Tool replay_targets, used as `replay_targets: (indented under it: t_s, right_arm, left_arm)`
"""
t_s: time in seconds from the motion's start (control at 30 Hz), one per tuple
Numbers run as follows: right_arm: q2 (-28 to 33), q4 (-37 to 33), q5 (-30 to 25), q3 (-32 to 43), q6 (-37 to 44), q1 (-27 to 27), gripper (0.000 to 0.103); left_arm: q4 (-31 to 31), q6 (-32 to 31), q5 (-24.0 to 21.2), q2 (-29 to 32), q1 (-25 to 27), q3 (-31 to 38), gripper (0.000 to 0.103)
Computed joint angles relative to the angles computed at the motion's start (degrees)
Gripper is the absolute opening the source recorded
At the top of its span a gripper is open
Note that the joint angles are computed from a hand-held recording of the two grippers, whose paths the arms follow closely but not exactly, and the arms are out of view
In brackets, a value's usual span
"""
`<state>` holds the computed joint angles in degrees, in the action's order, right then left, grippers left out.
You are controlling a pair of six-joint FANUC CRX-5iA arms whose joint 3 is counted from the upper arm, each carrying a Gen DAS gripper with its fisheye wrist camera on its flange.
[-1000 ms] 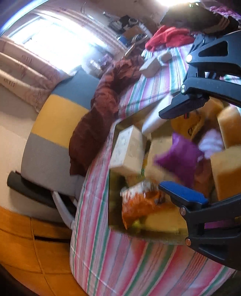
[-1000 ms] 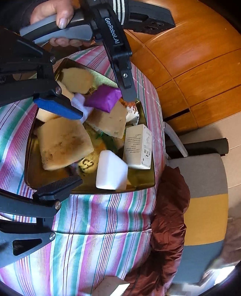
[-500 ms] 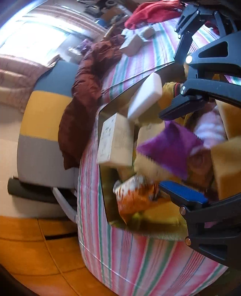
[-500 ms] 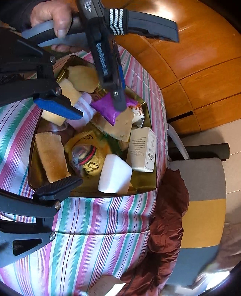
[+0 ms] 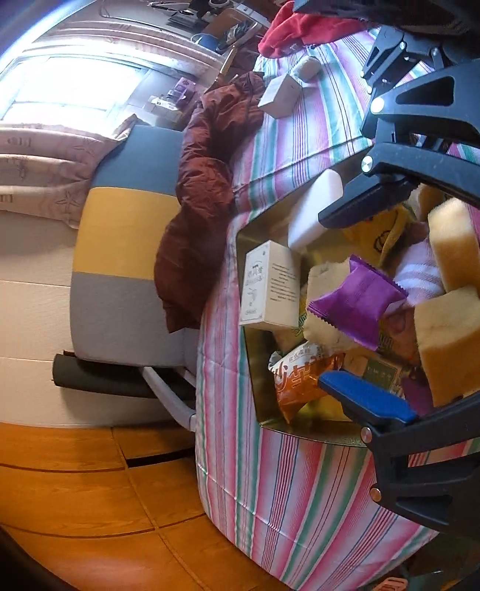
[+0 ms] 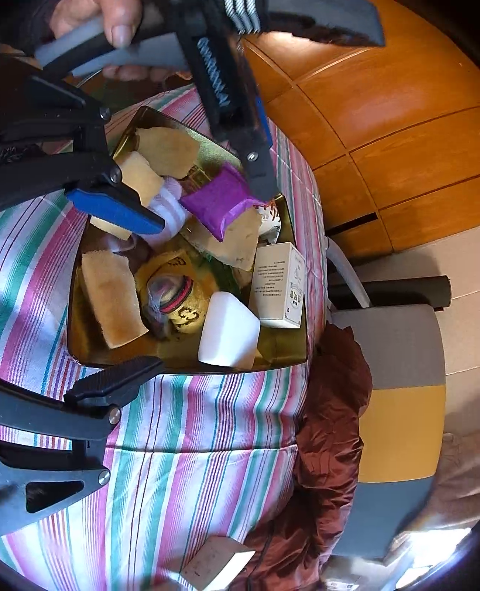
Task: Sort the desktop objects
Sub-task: 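Move both tools back toward the white box and white rolled sock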
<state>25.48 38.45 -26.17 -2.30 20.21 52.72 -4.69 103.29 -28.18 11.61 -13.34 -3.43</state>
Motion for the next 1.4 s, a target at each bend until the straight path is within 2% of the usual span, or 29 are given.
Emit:
replay_targets:
  t_s: [0.43,0.7,0.93,1.23,1.4]
  right_arm:
    - [-2.4,7.3,0.8,-4.2,-7.6,-0.7,0.077]
    - [-4.9,11.7,-0.6,-7.5,-12.2,-1.8,0.078]
    - [-7.3,14.2,-2.4,-9.9,-14.2,-3.4,0.078]
    - [-10.3,12.3,-4.8,-12.1,-13.3,-6.0,0.078]
    - [-12.4,7.6,-5.9,-13.5,-11.6,-8.7,0.078]
  left_arm:
    - [-4.3,2.0,-2.2,-0.1,-3.4,2.4,0.081]
    - [-6.2,0.6,-3.1,1.0,-5.9,4.5,0.081]
    - [-4.5,-2.9,-3.5,3.0,-7.7,6.9,0.081]
    - [-1.2,-8.2,-4.3,6.4,-9.7,10.5,0.081]
    - [2.0,-12.2,-4.8,8.5,-10.6,12.3,0.081]
